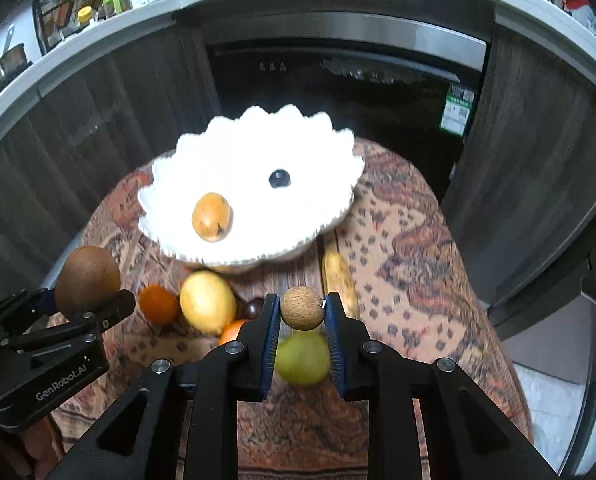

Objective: Organize fruits
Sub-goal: 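Lift the kiwi with the left tool while the right tool carries the small fruit over the bowl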

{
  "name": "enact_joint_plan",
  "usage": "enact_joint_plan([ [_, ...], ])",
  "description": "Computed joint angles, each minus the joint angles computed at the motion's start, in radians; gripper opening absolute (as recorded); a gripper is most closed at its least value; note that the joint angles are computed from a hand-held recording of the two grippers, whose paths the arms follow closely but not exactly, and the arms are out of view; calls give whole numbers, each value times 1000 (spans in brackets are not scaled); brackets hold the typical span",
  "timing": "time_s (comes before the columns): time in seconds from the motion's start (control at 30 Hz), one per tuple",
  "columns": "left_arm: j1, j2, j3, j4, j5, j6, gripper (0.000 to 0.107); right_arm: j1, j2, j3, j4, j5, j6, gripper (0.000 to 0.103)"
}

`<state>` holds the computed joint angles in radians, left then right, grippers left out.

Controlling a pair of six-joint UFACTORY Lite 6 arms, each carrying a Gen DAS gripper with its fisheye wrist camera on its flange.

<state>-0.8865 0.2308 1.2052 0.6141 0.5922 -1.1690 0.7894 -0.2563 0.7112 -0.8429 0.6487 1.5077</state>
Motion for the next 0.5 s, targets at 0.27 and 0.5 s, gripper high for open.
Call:
enact_joint_plan([
  [0.27,51,70,130,-25,16,95,55,-74,69,96,-8,-28,-61,24],
  [0.5,98,153,255,-70,23,196,55,-131,129,166,-8,-58,-106,24],
])
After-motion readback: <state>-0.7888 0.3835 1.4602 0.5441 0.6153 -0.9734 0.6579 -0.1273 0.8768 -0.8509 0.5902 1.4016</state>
